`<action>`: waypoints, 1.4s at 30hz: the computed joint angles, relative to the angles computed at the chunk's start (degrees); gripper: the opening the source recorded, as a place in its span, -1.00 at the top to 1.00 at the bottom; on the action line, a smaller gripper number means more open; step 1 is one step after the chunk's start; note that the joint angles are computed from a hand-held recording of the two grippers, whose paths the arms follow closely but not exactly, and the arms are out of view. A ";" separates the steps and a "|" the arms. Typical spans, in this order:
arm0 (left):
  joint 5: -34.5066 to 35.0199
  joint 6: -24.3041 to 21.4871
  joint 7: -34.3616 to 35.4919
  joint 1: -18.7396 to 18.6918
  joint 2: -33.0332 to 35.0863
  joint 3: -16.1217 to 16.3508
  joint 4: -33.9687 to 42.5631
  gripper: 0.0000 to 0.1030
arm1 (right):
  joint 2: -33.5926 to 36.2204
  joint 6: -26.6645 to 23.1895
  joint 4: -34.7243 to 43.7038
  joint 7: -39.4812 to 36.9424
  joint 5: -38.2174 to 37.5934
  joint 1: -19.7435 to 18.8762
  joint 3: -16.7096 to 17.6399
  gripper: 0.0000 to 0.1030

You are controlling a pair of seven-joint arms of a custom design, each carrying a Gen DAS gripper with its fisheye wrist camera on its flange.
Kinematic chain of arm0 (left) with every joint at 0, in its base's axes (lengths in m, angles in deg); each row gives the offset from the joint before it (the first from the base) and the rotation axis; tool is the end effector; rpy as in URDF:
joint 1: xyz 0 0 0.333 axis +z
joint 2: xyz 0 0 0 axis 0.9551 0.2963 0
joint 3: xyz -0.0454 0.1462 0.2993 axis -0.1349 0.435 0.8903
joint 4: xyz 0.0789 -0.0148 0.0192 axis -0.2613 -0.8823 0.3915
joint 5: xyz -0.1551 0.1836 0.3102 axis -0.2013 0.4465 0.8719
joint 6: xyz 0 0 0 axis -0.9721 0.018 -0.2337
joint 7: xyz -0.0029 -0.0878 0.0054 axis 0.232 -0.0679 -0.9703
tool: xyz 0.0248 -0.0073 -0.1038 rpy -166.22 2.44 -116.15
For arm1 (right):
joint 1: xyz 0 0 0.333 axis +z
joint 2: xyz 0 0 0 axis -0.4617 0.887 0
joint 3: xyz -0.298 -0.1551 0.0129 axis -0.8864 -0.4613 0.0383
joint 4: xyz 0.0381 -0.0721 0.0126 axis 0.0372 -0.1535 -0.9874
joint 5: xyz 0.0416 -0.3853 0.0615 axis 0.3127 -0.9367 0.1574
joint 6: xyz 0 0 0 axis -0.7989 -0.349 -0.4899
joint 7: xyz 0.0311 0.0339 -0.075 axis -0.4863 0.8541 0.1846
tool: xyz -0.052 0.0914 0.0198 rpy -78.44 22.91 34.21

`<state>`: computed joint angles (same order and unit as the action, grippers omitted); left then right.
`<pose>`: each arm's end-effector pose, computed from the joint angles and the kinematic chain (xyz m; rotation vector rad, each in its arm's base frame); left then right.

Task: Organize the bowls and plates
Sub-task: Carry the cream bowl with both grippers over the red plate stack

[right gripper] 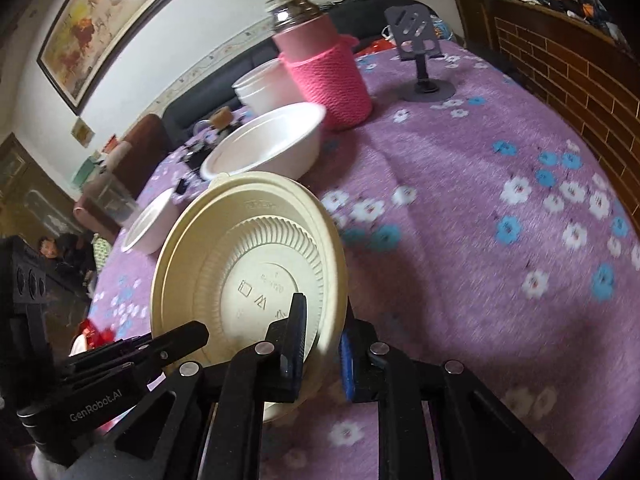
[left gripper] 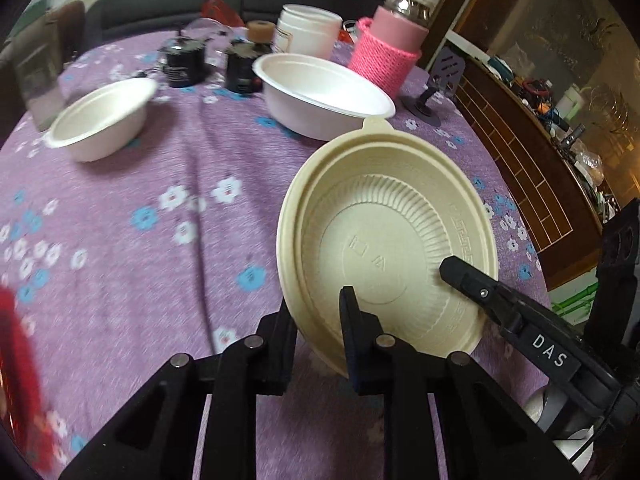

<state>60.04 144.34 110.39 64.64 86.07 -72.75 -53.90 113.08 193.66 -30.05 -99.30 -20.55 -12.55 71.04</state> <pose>0.7972 -0.2359 0.3215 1.0105 -2.7559 0.8719 0.6256 0.1306 0.3040 -0.8300 2.2814 -0.5190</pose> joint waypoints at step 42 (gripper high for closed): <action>-33.16 21.78 32.67 18.68 -23.20 -2.24 -34.08 0.62 | 6.22 -11.88 17.63 -7.49 3.91 11.49 5.19 0.67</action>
